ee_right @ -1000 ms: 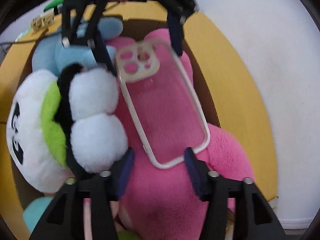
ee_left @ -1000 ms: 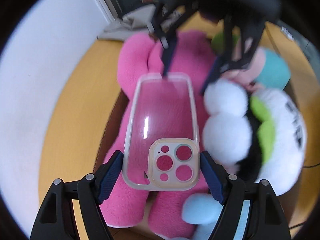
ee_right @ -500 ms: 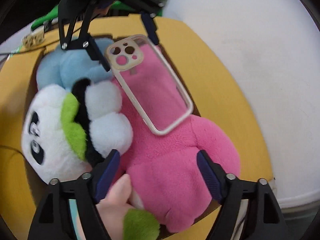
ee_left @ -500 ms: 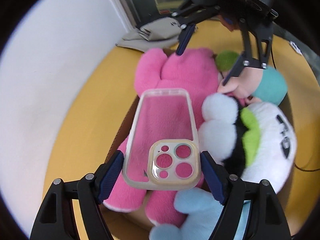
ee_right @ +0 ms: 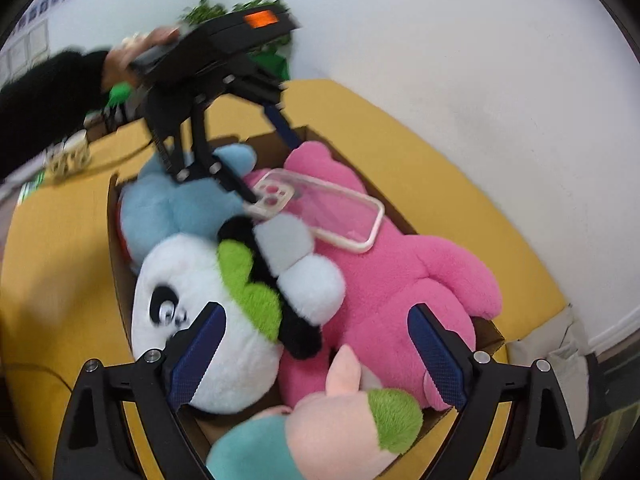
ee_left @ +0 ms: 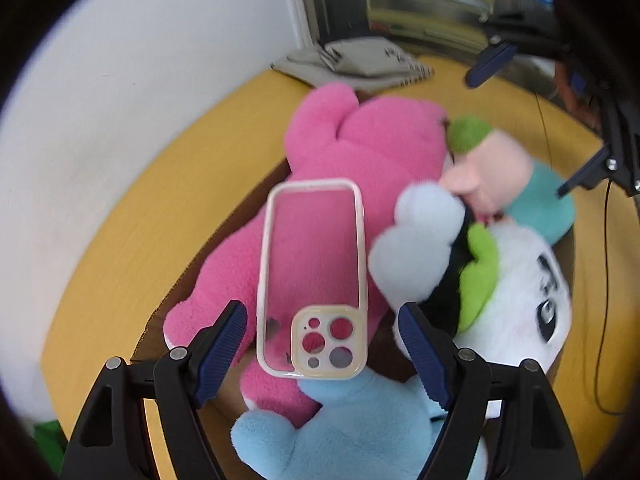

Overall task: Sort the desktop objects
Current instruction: 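Carry the phone case with both tools over the box and lower it, then open both tools to drop the phone case onto the pink bear and withdraw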

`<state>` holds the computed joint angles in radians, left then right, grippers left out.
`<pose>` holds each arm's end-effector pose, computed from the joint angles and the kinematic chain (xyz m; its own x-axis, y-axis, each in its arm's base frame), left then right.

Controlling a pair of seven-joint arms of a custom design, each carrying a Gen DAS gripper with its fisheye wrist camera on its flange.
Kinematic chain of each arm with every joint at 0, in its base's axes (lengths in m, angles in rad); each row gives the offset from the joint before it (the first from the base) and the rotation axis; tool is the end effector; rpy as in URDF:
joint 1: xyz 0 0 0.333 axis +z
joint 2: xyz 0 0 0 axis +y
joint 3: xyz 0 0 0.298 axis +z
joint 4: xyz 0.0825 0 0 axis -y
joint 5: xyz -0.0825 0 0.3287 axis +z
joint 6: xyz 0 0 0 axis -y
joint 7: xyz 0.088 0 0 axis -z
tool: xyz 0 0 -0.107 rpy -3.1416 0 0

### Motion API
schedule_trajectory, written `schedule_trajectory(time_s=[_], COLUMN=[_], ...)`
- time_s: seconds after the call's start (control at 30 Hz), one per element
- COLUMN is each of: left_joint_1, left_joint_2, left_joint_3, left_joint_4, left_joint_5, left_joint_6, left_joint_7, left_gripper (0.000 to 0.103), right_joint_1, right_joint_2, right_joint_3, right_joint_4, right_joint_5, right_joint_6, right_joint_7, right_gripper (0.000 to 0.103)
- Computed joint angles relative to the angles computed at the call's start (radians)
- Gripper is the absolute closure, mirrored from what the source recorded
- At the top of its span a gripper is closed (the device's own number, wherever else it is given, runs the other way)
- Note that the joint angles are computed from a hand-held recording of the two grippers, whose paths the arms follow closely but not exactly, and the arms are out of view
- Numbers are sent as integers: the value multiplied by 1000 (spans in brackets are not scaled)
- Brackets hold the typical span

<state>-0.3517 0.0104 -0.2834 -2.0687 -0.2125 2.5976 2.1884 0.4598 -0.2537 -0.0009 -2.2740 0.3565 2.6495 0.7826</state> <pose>0.4391 -0.3178 0.4927 -0.8681 -0.4805 -0.1246 -0.3639 0.7868 -0.4985 0.4259 0.1999 0.5374 0.7922 -0.5890 0.1601 -0.3941 -0.6938 -0.6028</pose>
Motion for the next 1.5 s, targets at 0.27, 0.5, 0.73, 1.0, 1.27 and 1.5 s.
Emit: schedule_trajectory(time_s=[0.27,0.5,0.73,1.0,1.27,1.5], left_joint_1=[34,86,67,67,84,93], left_joint_2=[179,225,228,89,100,73], left_joint_3=[-11,-40,-43,-12,6,-7], left_joint_4=[144,149,152,18,-30,-49], left_joint_5=[-187,-453,-504,-470,-555,-744], left_joint_6=[-94,-55,29,24,-43,33], left_joint_7=[-155,-124,-125,-240,-261,-128], left_gripper=[24,27,52,41,38,42], right_joint_1=[-59,-104,-170,-126,-135,-149], right_joint_2=[297,551,394,337,425,318], right_joint_3=[69,167,210,164,196,196], right_joint_4=[287,514,328,239,301,186], right_joint_5=[4,-95,24,137,217,421], right_joint_6=[-14,-90,-29,1,-48,-14], right_joint_7=[205,312,233,236,256,104], right_gripper=[22,38,102,17,53,78])
